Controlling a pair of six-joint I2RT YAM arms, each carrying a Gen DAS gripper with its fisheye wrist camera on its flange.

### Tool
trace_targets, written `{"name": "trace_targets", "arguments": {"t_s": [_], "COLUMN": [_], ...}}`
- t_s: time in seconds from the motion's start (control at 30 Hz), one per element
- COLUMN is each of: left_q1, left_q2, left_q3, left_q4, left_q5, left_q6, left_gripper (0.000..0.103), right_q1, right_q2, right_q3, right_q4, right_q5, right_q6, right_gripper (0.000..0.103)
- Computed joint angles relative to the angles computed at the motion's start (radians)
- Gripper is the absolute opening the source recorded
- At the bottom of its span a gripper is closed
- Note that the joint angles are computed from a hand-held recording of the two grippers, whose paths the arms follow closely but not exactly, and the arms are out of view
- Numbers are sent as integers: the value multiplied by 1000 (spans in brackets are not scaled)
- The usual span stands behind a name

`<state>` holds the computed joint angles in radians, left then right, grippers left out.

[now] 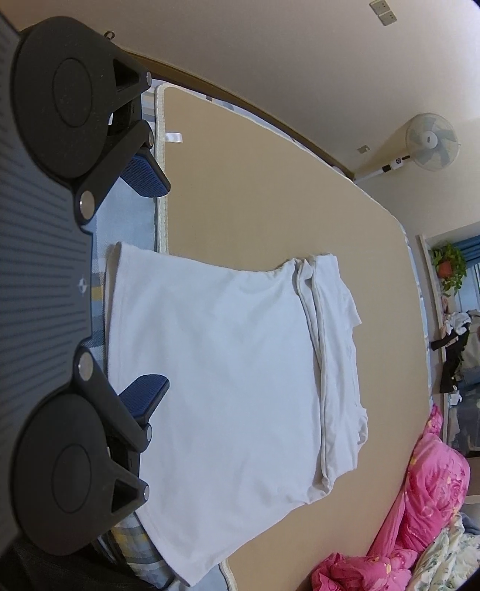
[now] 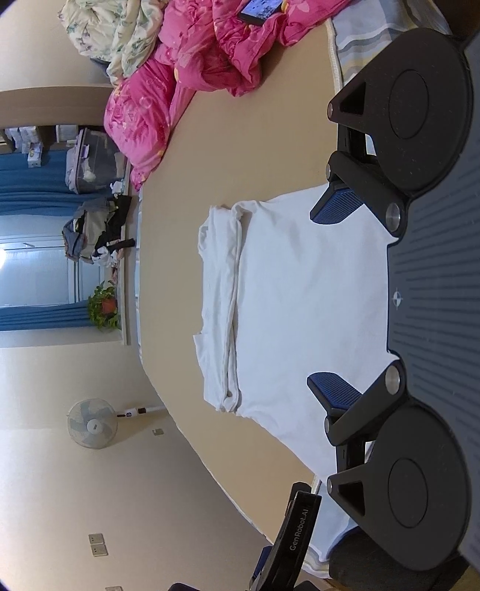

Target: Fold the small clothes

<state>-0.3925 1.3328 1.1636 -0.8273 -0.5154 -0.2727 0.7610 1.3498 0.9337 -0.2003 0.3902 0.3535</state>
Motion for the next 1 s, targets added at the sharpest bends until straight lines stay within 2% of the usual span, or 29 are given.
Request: {"name": "trace_targets", "arguments": {"t_s": [0.83,1.0], "left_q1": [117,170], "left_q2": [100,127], "left_q3": [20,7], "left_q4": [60,99], "left_q5": [39,55], "left_q6": [27,64], "left_gripper": [102,102], "right_q1": [-46,-81], "right_q2": [90,110], "right_q3": [70,65], "right_q4": [-51,-47], "right_q5": [-50,-45], "right_q6": [6,-8], "right_gripper": [88,88]}}
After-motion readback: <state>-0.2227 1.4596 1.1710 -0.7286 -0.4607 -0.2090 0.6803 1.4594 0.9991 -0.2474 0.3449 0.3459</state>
